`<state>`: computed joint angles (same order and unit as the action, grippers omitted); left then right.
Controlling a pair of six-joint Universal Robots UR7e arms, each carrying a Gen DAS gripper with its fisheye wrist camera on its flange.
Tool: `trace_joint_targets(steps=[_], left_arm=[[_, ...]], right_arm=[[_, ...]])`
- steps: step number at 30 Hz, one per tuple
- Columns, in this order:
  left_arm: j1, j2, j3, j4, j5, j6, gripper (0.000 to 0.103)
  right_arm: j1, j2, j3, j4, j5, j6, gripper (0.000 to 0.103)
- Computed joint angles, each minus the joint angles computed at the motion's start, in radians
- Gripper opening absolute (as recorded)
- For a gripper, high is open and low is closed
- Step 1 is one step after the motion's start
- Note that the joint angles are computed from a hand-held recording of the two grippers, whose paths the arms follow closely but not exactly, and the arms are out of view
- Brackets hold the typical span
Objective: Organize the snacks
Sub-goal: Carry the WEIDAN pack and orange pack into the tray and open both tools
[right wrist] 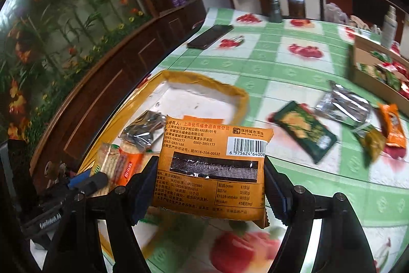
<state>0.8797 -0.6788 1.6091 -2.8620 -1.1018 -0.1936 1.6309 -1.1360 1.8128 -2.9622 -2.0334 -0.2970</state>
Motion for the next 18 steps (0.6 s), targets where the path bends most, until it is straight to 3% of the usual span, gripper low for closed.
trace_joint_targets(steps=[12,18], left_arm=[[0.023,0.001,-0.009,-0.004,-0.058,0.016,0.046],[0.015,-0.028,0.020,-0.048,-0.070,0.030,0.054]], right_arm=[[0.027,0.223,-0.231,0.069,-0.070,-0.022,0.077],[0.011,0.255,-0.288,0.110,-0.006,0.019,0.080]])
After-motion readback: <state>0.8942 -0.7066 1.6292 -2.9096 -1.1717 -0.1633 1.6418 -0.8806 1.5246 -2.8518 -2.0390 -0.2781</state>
